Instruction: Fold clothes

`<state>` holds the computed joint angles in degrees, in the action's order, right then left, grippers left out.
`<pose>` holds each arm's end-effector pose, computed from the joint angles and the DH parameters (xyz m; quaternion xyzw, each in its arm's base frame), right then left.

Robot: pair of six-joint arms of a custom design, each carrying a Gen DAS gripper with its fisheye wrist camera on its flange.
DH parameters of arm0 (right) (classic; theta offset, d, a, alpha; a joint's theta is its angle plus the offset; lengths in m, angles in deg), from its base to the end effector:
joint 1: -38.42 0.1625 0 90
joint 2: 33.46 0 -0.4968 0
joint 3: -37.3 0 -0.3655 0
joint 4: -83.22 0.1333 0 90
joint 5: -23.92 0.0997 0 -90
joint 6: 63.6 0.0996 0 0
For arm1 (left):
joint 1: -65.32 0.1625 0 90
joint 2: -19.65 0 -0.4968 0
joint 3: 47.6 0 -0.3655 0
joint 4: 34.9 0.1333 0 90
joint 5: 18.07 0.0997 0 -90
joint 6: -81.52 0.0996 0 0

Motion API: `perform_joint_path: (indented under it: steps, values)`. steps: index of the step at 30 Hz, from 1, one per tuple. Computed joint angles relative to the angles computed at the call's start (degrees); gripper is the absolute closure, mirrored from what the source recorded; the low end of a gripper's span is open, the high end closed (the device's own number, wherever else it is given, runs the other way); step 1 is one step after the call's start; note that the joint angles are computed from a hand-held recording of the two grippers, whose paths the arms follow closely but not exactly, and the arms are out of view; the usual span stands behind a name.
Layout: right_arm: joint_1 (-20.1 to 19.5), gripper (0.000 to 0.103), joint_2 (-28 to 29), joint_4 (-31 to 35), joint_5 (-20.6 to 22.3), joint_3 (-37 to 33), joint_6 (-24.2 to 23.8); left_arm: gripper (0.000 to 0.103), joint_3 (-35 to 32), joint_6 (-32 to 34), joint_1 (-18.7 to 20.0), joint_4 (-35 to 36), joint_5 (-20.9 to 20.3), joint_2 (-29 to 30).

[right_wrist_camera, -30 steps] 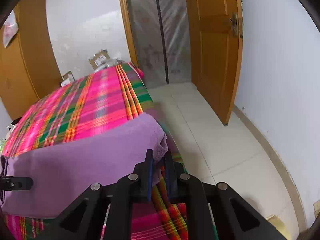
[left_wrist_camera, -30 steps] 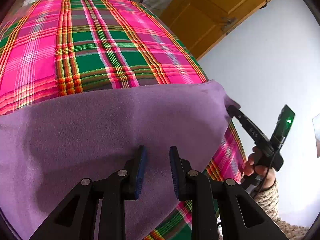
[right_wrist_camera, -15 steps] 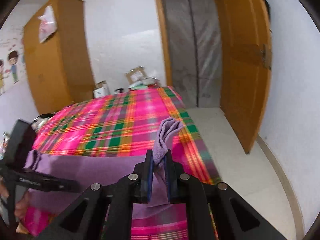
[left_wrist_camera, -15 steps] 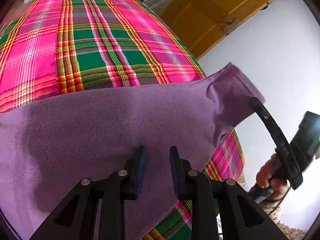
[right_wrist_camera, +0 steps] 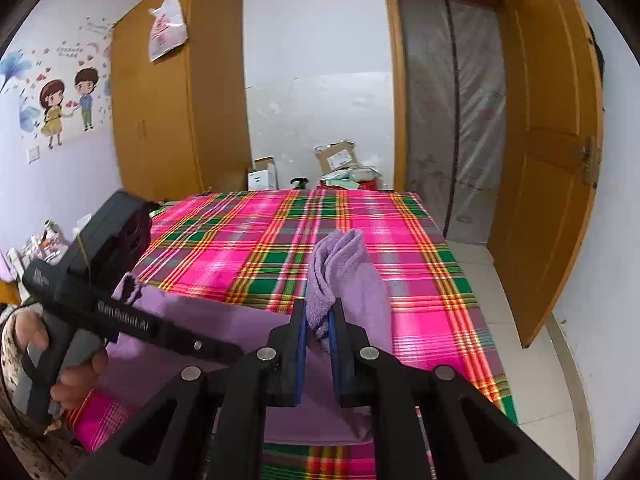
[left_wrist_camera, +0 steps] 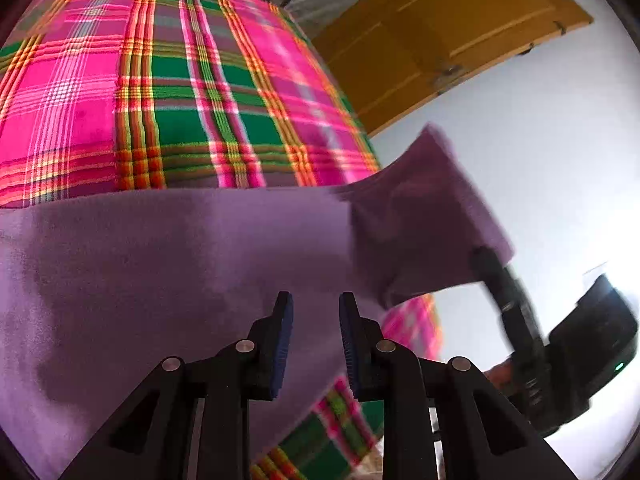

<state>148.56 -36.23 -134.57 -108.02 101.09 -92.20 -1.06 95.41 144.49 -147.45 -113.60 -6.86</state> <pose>0.3315 -0.7100 -0.0708 0.1423 -0.7915 0.4904 0.3359 -0.0461 -0.8993 0.1644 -0.2148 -0.9752 0.0232 0.0476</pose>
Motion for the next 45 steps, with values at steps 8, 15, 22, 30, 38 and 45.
perform_joint_path:
  steps: [8,15,22,30,38,45]
  values:
    - [0.06,0.092,2.35,6.07,1.33,-2.79,0.78,0.053,-2.77,-5.02,1.69,0.82,-6.94,0.46]
    - [-0.19,0.092,4.07,10.87,1.66,-4.29,1.60,0.053,-5.08,-6.34,2.04,2.96,-8.03,1.58]
    - [-0.17,0.092,4.53,11.55,3.42,-3.86,0.69,0.053,-8.65,-8.81,1.85,6.46,-6.95,3.61]
    - [-0.39,0.092,3.82,10.48,4.95,-1.89,1.65,0.066,-9.90,-10.00,2.15,7.57,-6.94,4.55]
    - [-0.27,0.090,3.33,12.42,3.94,-1.67,3.96,0.094,-4.52,-5.59,1.61,0.94,-6.04,2.25]
    - [0.66,0.072,2.55,6.34,-0.24,2.51,1.71,0.094,-3.37,-4.57,1.82,-0.49,-8.87,1.03]
